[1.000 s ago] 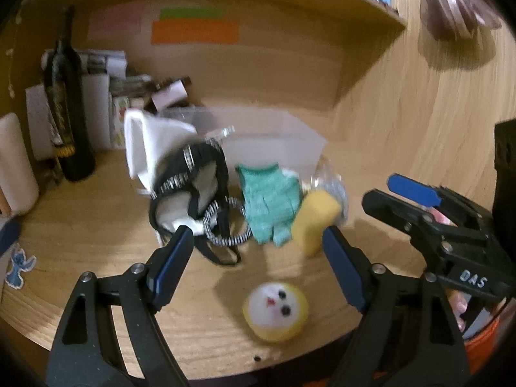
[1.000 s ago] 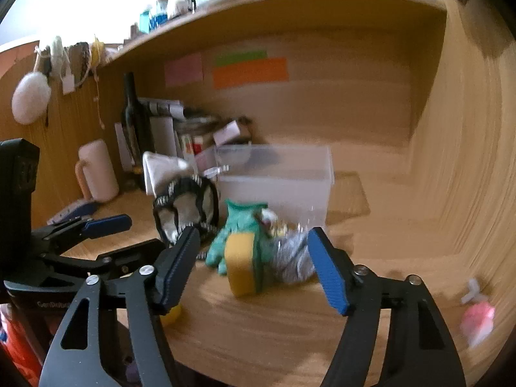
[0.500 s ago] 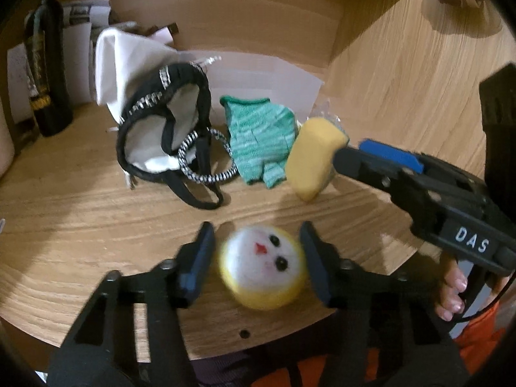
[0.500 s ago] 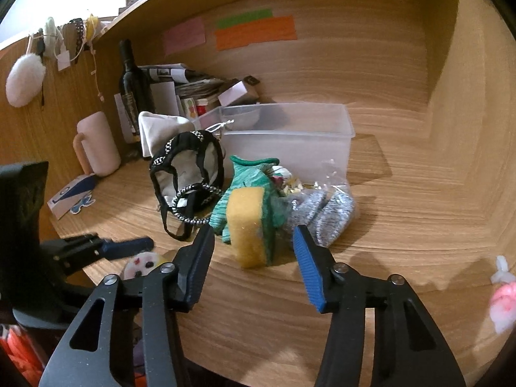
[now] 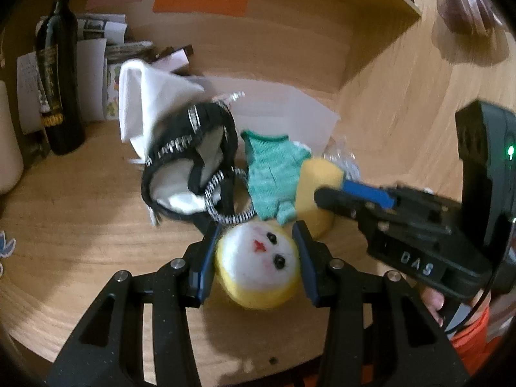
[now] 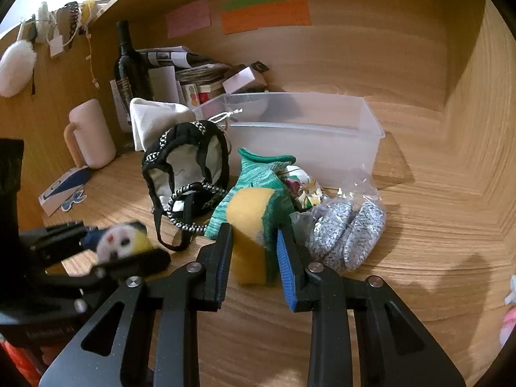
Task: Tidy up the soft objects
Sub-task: 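Grasp the yellow-white plush ball with the left tool while the right tool grasps the yellow-green sponge, then carry the ball and sponge over the clear bin and open both tools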
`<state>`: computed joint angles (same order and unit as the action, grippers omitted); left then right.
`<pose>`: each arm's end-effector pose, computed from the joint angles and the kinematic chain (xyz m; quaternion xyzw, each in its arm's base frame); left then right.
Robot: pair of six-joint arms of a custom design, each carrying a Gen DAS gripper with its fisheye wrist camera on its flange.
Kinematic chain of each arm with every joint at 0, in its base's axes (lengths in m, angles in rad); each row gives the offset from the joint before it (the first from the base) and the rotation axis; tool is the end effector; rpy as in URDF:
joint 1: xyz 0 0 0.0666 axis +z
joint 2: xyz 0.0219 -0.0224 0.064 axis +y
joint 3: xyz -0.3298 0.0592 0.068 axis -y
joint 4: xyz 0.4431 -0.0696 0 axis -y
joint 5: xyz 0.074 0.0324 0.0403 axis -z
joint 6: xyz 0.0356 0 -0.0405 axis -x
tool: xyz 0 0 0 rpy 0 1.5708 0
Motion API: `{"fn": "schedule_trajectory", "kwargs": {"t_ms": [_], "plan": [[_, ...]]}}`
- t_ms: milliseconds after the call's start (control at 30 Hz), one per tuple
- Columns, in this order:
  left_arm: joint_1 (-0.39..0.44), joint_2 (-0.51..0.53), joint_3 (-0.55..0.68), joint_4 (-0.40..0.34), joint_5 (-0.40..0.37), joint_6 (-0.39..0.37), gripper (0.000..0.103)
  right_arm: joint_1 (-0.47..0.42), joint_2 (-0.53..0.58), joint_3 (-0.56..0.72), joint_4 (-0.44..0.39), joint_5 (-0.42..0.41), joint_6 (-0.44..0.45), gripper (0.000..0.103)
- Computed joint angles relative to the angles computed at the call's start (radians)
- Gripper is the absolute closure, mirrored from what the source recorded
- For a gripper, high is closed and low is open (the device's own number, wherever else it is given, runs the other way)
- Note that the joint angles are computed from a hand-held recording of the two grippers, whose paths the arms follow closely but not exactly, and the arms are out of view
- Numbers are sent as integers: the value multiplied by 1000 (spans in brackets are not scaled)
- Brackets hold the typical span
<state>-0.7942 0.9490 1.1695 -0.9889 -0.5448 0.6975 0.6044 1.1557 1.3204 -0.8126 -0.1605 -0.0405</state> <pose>0.2879 -0.2672 0.4625 -0.0621 0.8907 -0.0733 0.4443 0.3880 0.2744 0.4664 -0.2826 0.8474 0.2087 0.3982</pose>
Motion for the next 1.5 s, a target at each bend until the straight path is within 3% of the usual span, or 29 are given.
{"fn": "schedule_trajectory", "kwargs": {"t_ms": [133, 200, 300, 400, 667, 900, 1033, 1200, 1500], "plan": [[24, 2, 16, 28, -15, -45, 58, 8, 25, 27, -16, 9, 11, 74], [37, 21, 35, 51, -21, -70, 58, 15, 34, 36, -24, 17, 23, 63], [48, 24, 49, 70, -33, -98, 58, 23, 44, 43, -22, 24, 30, 63], [57, 28, 67, 75, -37, -119, 58, 24, 52, 49, -19, 16, 30, 69], [95, 52, 137, 92, -41, -180, 58, 8, 34, 80, 27, -4, 27, 71], [170, 89, 227, 100, 2, -237, 58, -22, 59, 158, 78, 4, 29, 71], [209, 130, 293, 87, -1, -279, 58, -37, 106, 229, 93, 24, 35, 71], [280, 194, 369, 47, 62, -287, 58, -40, 181, 319, 86, 52, 52, 71], [380, 339, 485, -84, 217, -282, 58, -43, 345, 485, -24, 73, 95, 70]]}}
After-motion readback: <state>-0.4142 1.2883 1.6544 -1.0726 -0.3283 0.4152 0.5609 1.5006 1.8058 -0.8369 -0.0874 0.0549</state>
